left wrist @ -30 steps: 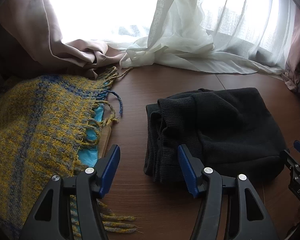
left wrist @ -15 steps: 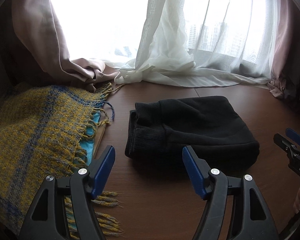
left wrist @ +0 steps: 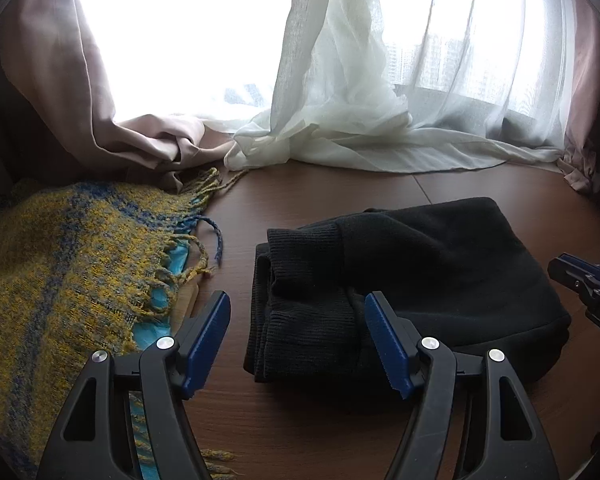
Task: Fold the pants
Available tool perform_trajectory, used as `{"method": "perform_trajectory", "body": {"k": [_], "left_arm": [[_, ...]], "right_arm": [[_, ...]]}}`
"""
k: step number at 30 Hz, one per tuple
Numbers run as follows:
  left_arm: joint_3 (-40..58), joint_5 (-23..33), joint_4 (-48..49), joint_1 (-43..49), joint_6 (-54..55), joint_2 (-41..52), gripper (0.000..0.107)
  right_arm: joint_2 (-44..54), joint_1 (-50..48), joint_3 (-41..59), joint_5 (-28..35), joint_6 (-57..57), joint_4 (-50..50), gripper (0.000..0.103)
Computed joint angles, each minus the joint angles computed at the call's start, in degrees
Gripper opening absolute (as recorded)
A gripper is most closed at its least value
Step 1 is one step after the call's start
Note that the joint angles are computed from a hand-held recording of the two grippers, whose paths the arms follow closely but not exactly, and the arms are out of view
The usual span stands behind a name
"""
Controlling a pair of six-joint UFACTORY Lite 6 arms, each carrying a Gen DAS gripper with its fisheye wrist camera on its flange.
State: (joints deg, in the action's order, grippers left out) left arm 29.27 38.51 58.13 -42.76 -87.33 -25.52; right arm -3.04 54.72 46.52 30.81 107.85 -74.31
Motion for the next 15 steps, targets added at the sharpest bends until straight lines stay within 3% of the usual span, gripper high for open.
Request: {"method": "perform_trajectory", "body": {"k": [7,12,15], "left_arm": [[-2.08,-5.88,0.49,3.96,-2.34,2.33,0.071],[-1.56,-1.82,0.67,0.2,-4.62,2.45,0.07],[-0.33,5.33,-1.86,-5.62,-4.86,0.53,0.069]], "right_arm": [[4.76,-1.39,0.39,1.36,-2.56,2.53,0.022],[3.97,-1.79,-1.43,1.96,-3.3,4.32,0.022],[2.14,-0.46,-2.38,4.81,-5.5,6.67,0.022]]}}
